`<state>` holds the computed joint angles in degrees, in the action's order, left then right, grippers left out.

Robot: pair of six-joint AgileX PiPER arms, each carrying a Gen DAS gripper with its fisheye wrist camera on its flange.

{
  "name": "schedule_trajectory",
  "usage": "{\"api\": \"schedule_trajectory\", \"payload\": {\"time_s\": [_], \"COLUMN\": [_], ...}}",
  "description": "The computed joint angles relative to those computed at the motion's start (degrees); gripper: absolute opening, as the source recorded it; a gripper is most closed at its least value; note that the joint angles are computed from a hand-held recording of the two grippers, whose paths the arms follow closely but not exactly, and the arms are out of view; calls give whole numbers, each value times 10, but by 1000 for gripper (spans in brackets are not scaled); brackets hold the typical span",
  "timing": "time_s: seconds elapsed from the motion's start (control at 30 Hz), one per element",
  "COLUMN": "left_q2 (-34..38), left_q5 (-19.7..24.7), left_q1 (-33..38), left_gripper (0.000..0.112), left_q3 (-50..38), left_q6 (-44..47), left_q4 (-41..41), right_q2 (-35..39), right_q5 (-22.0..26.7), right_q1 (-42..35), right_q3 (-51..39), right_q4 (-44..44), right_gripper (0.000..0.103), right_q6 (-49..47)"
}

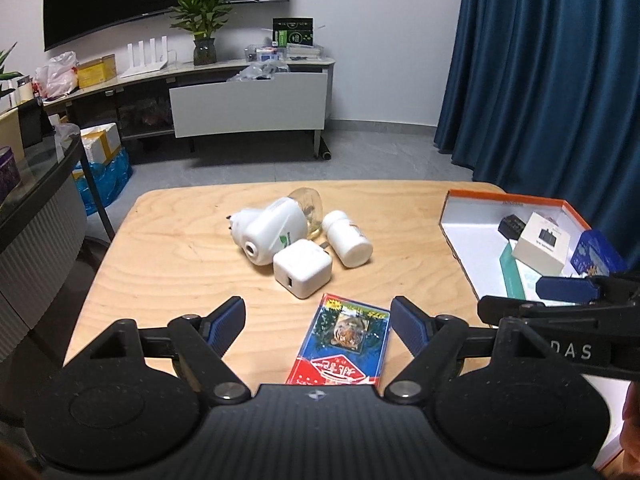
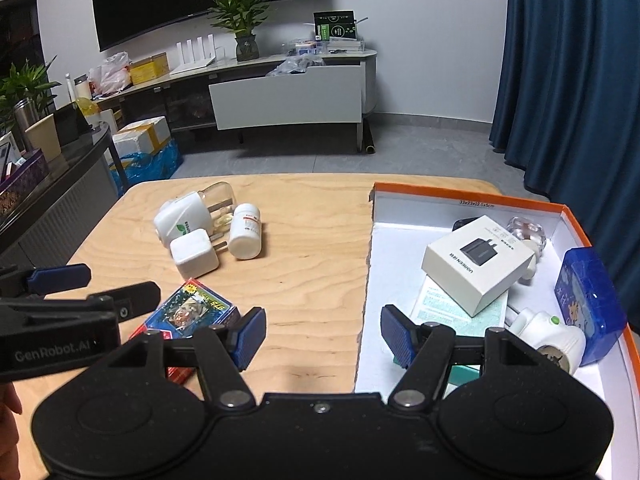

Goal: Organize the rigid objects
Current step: 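Move both tools back from the lid toward the items on the table, then grasp the tiger-picture card pack with the left tool while the right tool grasps the white pill bottle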

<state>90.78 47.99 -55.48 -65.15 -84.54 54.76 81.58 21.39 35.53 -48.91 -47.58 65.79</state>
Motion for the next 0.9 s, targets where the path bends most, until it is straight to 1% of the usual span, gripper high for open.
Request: {"api": "schedule_trajectory", "payload": {"time_s": [0.33, 0.6, 0.73, 0.8, 0.83, 0.87, 0.9], "left_q2": [15, 48, 67, 73, 72, 72, 72], "left_q5": [-40, -59, -71, -77, -82, -85, -79], "left_q1": [5, 15, 21, 23, 24, 24, 22], "left_gripper": [82, 82, 81, 82, 79, 71, 67], "left_q3": [27, 15, 8, 11, 15, 17, 17], "left_q6": [15, 31, 52, 43, 32, 21, 14], "left_q4": [-12, -13, -22, -10, 1, 11, 18], "right_q2": [11, 24, 37, 46, 51, 56, 63], "right_q5": [-16, -29, -37, -43, -47, -49, -50], "right_q1": [-12, -21, -25, -28, -30, -31, -31], "right_q3": [5, 1, -8, -17, -22, -28, -36], "right_q4": [5, 17, 28, 46, 54, 55, 58], "right_gripper": [77, 77, 77, 77, 77, 77, 77], "right_q6": [-8, -26, -44, -66, -78, -83, -90]}}
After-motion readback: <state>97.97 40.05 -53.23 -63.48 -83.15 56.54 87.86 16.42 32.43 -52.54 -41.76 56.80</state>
